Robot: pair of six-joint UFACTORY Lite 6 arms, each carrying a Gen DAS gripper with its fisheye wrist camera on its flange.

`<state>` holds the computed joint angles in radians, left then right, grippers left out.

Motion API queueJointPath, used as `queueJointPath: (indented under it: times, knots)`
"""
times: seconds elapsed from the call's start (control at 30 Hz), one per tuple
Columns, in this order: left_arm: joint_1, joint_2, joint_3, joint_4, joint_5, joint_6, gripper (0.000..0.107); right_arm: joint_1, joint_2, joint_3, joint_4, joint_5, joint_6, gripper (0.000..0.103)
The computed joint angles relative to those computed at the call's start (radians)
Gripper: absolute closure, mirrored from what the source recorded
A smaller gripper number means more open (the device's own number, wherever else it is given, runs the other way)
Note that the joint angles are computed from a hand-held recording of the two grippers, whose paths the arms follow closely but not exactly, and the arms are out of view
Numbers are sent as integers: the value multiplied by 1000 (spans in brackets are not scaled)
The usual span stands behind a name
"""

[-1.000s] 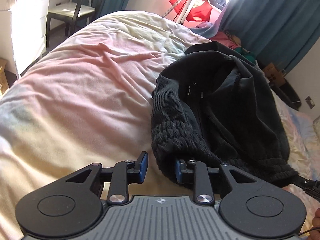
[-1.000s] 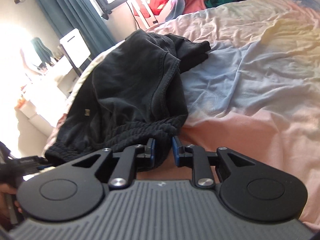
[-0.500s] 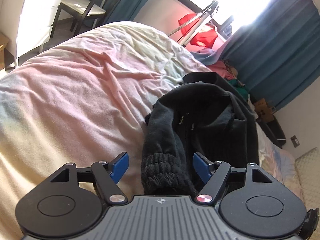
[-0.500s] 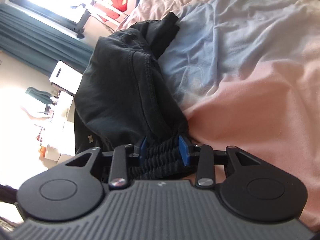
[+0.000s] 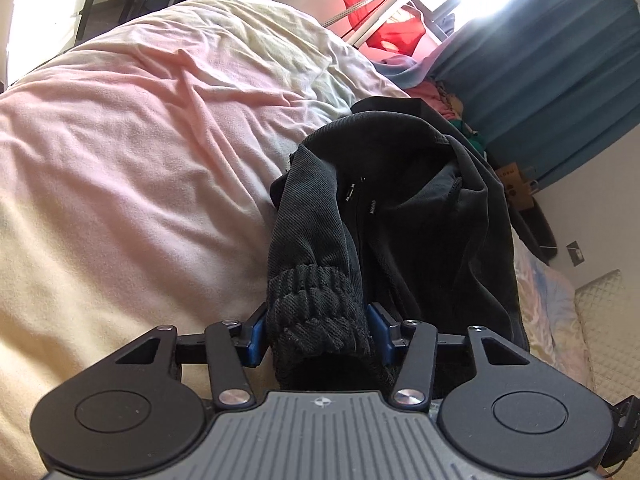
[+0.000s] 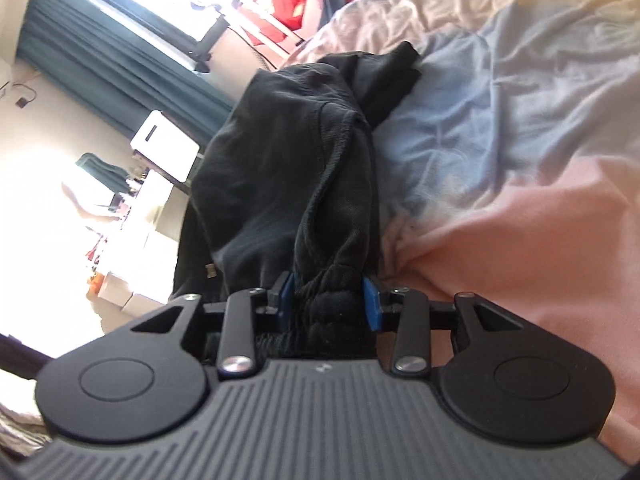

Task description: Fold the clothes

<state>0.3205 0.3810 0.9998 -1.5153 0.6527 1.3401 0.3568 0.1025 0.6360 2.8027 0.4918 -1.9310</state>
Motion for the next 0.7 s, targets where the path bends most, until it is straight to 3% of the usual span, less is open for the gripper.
queueJointPath:
  times: [0.23,0.27,0.37,0.5,0.57,0.63,0.7]
  knots:
    - [9,43,38,71,26,-75,54,-80,119,37,-190,-4,326,63]
    - [11,53,48,84,36,-91,53,-93,137,42,-222,-4,382,55]
    - [15,89,78,126,73,-145,53,-120,175,44,-273,32,462,49]
    - [14,97,83,121,74,-150,55,-101,161,37,-247,118,386,46]
    - [14,91,75,95,64,-128,59,-59,111,30,-161,128,231,46]
    - [11,87,69,68,52,-98,68,-31,76,22,-127,151,112,46]
    - [5,77,56,34,34,-62,77,-10,109,75,-130,100,85,46]
